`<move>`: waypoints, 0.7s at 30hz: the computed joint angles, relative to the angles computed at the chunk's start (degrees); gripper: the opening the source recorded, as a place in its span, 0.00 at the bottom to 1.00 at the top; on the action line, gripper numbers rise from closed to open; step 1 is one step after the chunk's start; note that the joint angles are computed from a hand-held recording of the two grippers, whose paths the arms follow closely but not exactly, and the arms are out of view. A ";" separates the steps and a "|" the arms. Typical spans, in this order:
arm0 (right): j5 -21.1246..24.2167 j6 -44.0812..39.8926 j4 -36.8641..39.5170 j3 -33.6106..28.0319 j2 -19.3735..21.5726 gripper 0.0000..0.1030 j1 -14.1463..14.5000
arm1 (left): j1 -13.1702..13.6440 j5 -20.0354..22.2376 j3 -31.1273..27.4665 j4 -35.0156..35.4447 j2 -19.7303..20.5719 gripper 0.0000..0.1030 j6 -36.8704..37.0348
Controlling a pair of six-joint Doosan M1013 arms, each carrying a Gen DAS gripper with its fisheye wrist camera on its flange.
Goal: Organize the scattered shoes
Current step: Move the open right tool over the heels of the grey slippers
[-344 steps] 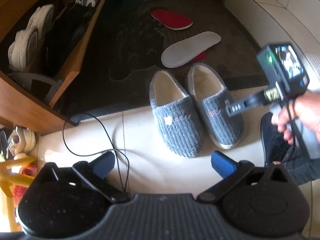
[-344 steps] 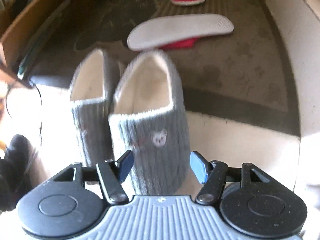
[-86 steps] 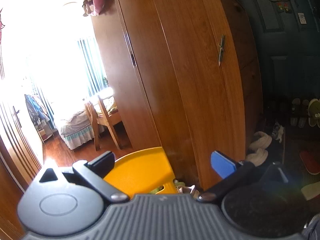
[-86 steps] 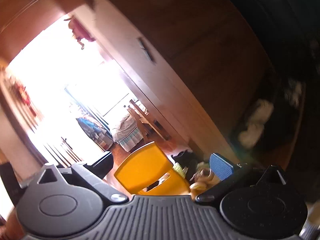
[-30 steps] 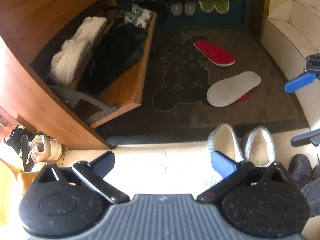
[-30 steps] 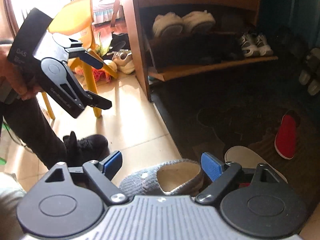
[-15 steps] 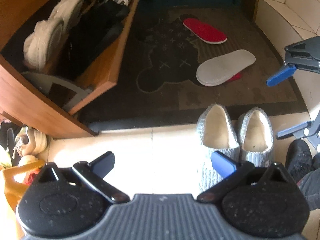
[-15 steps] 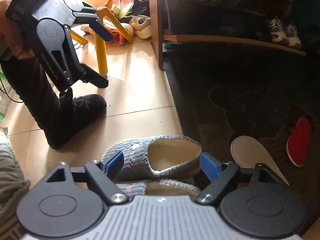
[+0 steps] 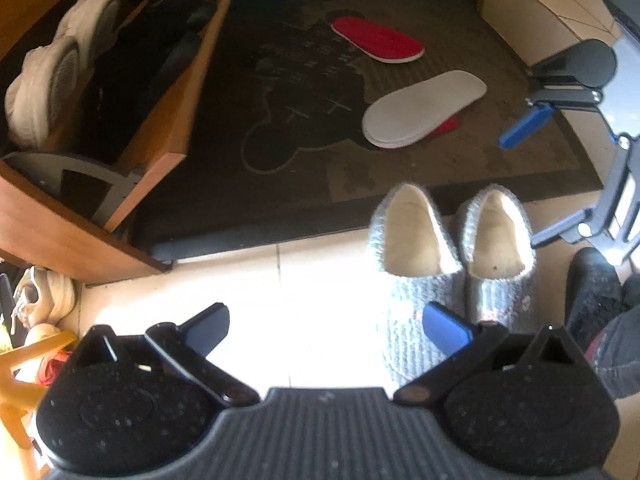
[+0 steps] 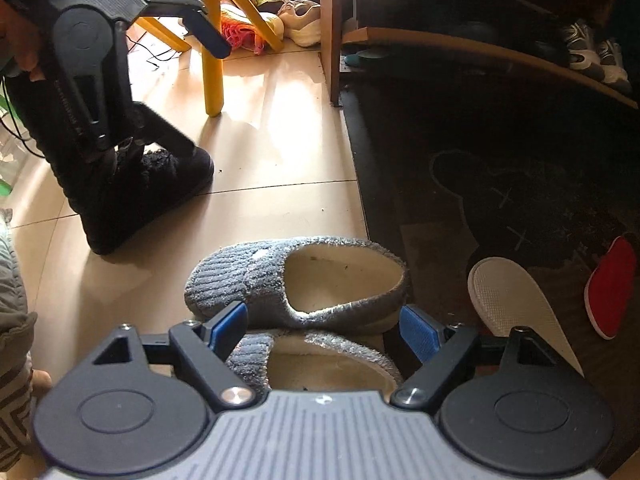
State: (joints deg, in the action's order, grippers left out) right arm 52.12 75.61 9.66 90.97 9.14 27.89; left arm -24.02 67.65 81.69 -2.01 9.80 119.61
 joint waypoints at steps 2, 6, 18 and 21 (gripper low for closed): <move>0.12 -0.94 0.30 0.14 0.09 0.81 -0.24 | 0.02 0.11 0.00 -0.78 -0.10 1.00 0.24; 1.43 -3.64 1.79 0.25 0.07 0.81 -1.02 | -0.80 -2.42 0.94 -0.31 -0.55 1.00 -3.18; 10.61 28.82 -7.12 -0.54 -0.87 0.81 -0.11 | -3.14 -2.33 7.14 -1.38 -5.19 1.00 0.99; 13.76 47.12 -9.66 -0.76 -1.28 0.81 1.17 | -3.28 -3.23 8.31 -2.18 -6.64 1.00 3.84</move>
